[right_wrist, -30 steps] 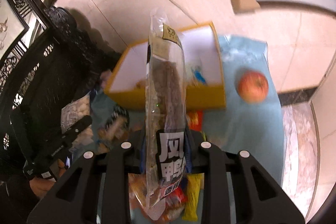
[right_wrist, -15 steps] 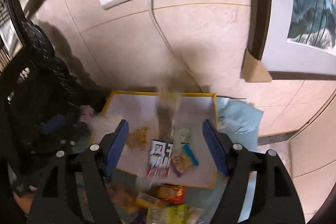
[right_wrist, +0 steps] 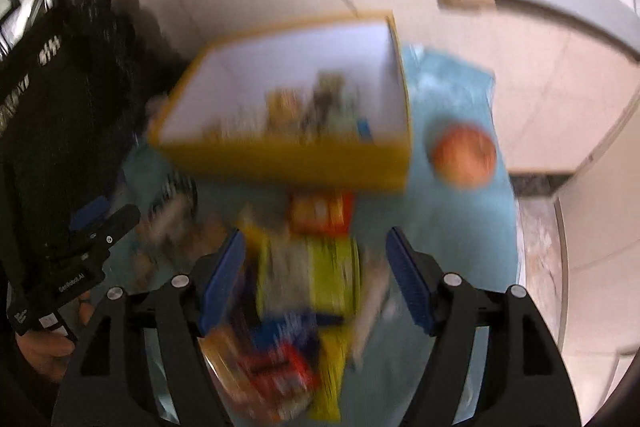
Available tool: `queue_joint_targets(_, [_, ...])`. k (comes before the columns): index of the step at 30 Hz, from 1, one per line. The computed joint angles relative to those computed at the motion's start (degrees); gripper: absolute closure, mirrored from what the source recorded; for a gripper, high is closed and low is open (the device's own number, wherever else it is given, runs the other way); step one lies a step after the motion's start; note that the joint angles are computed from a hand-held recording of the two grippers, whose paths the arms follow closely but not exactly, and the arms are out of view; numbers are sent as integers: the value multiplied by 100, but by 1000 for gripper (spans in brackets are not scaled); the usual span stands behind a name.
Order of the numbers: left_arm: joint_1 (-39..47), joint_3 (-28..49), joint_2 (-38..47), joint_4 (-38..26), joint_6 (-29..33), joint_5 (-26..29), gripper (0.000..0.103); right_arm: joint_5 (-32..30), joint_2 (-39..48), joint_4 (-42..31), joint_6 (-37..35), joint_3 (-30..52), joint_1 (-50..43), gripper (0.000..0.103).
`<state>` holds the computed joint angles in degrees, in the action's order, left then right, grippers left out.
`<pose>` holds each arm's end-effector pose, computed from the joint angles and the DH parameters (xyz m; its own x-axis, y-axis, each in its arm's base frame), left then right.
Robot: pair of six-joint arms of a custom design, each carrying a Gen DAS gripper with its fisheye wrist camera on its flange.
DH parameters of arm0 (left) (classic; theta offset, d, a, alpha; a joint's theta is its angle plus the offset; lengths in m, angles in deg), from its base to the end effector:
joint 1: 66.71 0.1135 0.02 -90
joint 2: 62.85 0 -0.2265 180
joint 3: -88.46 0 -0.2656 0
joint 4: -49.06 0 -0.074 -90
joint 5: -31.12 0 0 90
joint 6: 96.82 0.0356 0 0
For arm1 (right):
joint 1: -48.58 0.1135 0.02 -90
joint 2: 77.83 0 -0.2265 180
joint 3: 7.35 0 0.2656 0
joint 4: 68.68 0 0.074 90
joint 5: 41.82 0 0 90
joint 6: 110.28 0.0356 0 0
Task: Organize snacks
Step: 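Grasp the small yellow snack pack with the left gripper while the right grasps the yellow cheese bar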
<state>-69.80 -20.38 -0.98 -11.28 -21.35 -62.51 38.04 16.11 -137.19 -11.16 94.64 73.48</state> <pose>0.2439 -0.0109 0.2709 -0.7553 -0.2100 -0.6209 -0.1812 0.9773 -0.1101 0.3169 0.1540 0.2818 -0.8573 -0.2259 -0.4625 -0.3619 0.9036 0.2294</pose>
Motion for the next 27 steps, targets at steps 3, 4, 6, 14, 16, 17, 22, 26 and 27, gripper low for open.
queue_joint_targets(3, [-243,-763,-489,-116,-2,-17,8,50,-848,265,264,-1480,51,30])
queue_joint_targets(4, [-306,-1069,-699,-158,-39,-7,8,24,-1055,352,321,-1887,65,30])
queue_joint_targets(6, [-319,-1417,-961,-210,-90,58,8,29,-1331,508,354,-2407,97,38])
queue_joint_targets(14, [-245,-2077,-1631,-188,-117,91,9,-44,-1700,446,233,-2989,246,48])
queue_joint_targets(16, [-370,-2168,-1646,-145,-39,-19,9,81,-1654,495,138,-3073,377,52])
queue_joint_targets(17, [-398,-2187,-1598,-113,-33,-30,10,120,-1597,579,138,-3142,392,55])
queue_joint_targets(22, [-631,-2316,-1001,349,-104,-92,24,196,-1067,933,222,-3144,504,70])
queue_joint_targets(26, [-840,-2380,-818,583,85,-95,51,346,-897,1088,75,-3149,669,82])
queue_joint_targets(27, [-909,-2381,-824,584,200,-74,64,179,-944,1080,71,-3163,636,83])
